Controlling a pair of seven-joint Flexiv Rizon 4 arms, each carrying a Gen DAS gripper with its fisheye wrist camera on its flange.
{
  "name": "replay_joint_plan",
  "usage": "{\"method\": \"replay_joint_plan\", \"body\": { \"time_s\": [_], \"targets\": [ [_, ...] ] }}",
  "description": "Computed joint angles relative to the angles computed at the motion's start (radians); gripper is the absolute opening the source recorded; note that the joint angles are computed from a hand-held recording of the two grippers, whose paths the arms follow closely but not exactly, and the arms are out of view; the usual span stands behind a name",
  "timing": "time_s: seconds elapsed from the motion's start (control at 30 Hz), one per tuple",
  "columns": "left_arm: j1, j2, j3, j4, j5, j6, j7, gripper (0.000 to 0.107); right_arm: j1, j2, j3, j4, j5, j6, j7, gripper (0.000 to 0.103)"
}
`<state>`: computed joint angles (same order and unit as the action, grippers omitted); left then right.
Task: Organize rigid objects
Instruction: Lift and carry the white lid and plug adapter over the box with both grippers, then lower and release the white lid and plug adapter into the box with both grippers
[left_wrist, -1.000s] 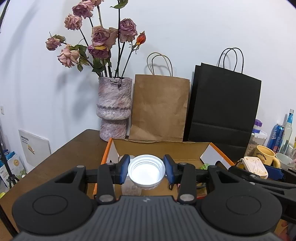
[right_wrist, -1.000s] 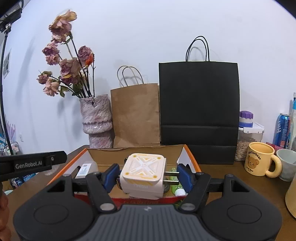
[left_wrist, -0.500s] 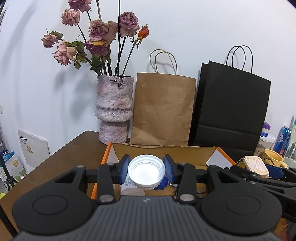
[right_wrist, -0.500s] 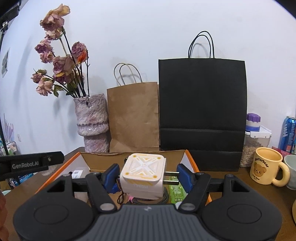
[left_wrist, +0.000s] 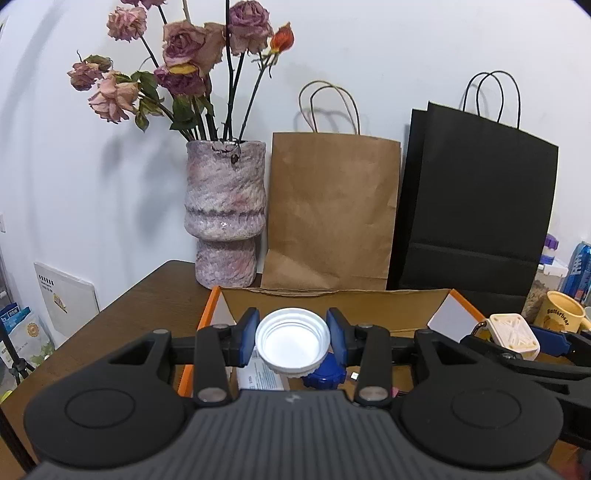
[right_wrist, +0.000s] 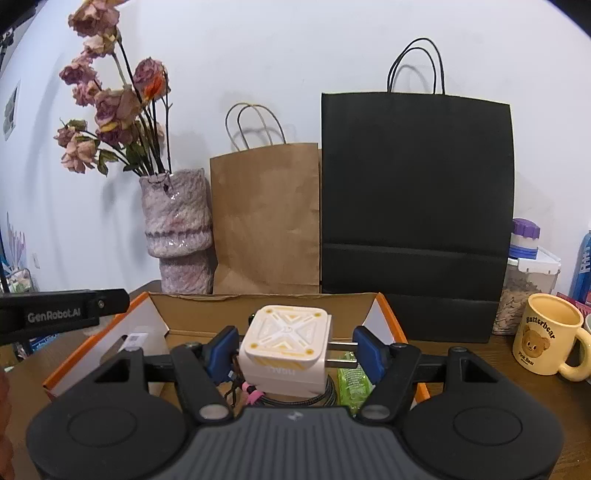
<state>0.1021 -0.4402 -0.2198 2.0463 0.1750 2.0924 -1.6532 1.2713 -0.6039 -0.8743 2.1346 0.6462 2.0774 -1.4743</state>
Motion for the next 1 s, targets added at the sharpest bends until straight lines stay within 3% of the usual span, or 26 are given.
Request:
{"method": "replay_joint_plan", "body": {
  "time_s": [0.53,0.7,0.77,0.83,0.87,0.93,1.0],
  "targets": [
    [-0.063,-0.058,0.042,-0.058,-0.084,-0.033,0.091,0.041,-0.083,-0.03,0.049,-0.042,-0.088,-0.037,0.037,0.067],
    [-0.101,-0.061,0.074,-0.059,-0.126,-0.04,0.128,0.042,-0.127,-0.005,0.097,-0.042,-0.114,-0.043,0.044,0.068],
    [-0.109,-0.061,0.079,-0.059,-0.139,-0.041,0.14,0.054,-0.147,0.003,0.12,-0.04,-0.12,-0.034,0.047,0.069],
    [-0.129,-0.064,0.097,-0.057,-0.161,-0.026,0.152,0.081,-0.139,-0.003,0.109,-0.044,-0.106,-0.033,0.043,0.082],
    [-0.142,-0.065,0.109,-0.055,-0.174,-0.013,0.158,0.086,-0.137,-0.007,0.106,-0.043,-0.099,-0.024,0.042,0.092],
    [-0.152,-0.064,0.118,-0.051,-0.191,0.001,0.166,0.103,-0.129,-0.014,0.095,-0.046,-0.078,-0.018,0.038,0.1],
    [-0.15,-0.065,0.115,-0.048,-0.196,0.015,0.164,0.103,-0.122,-0.022,0.081,-0.05,-0.059,-0.024,0.039,0.103]
  ]
}}
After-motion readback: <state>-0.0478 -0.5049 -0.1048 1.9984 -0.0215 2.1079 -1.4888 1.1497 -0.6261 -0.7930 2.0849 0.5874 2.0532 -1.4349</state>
